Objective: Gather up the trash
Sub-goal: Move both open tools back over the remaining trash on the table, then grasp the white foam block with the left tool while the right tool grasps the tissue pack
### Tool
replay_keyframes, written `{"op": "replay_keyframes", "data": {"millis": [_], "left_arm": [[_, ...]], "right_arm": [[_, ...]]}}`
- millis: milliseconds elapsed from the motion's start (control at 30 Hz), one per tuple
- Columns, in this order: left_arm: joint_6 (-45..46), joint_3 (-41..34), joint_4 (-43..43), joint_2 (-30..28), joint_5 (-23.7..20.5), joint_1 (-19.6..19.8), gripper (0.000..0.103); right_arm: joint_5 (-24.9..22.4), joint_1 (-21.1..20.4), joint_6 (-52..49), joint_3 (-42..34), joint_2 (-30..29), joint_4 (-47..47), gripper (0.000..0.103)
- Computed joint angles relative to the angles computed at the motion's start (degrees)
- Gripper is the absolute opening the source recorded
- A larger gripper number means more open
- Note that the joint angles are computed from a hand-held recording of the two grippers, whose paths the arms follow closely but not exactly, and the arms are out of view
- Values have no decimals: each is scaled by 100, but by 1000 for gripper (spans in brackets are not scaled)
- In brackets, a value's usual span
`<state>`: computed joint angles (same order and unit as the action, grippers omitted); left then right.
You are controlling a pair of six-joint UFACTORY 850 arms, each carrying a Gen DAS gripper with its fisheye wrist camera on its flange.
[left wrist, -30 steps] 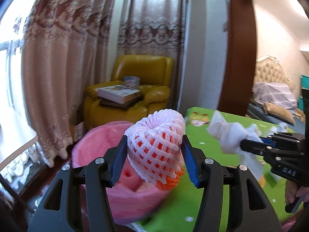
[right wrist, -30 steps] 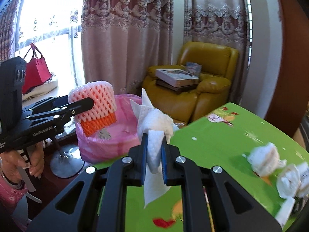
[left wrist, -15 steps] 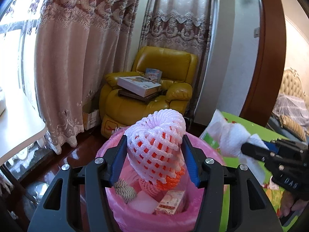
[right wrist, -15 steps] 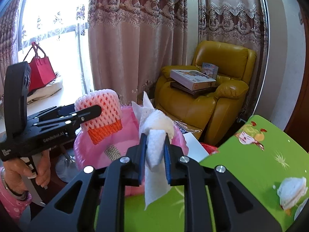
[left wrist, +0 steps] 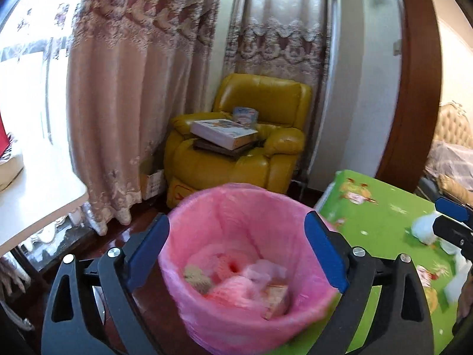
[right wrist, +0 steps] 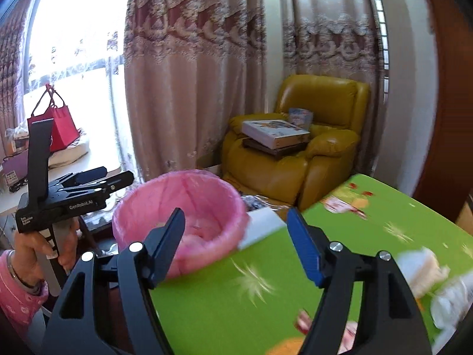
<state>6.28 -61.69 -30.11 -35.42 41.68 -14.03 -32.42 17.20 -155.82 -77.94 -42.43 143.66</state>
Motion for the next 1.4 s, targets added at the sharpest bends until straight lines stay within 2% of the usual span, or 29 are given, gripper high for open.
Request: {"op": "replay_keyframes", "data": {"millis": [200, 367, 567, 700, 900, 1033, 1167, 1267, 1400], "left_arm": [[-505, -57, 607, -15, -55, -431, 90], [-478, -513, 1015, -306, -388, -894, 90], [-679, -1056, 1503, -692, -755, -1363, 90], [-863, -1389, 1945, -926, -1010, -1633, 90], [-726, -1913, 2551, -1287, -1384, -1952, 90], [-386, -2518, 2540, -1681, -2005, -2096, 90], [-1052, -3137, 3314, -2031, -2622, -2131, 90], [-1080, -3478, 3492, -2213, -2891, -2176, 90], [-2167, -3950, 4654, -2488, -3209, -2207, 90]], "right_arm": [[-381, -462, -957, 1120, 615, 1080, 70], [-626, -991, -1445, 1844, 985, 1777, 70], [-764, -1652, -1729, 2399, 1130, 2413, 70], [-776, -1946, -1772, 2538, 1099, 2644, 70], [-1095, -2165, -1702, 2769, 1126, 2659, 70], [-1194, -2220, -1708, 2927, 1190, 2667, 70], [-1270, -2290, -1656, 3057, 1259, 2658, 70], [-1285, -2349, -1519, 3097, 1282, 2624, 70], [-1228, -2364, -1546, 3090, 1261, 2637, 70]]}}
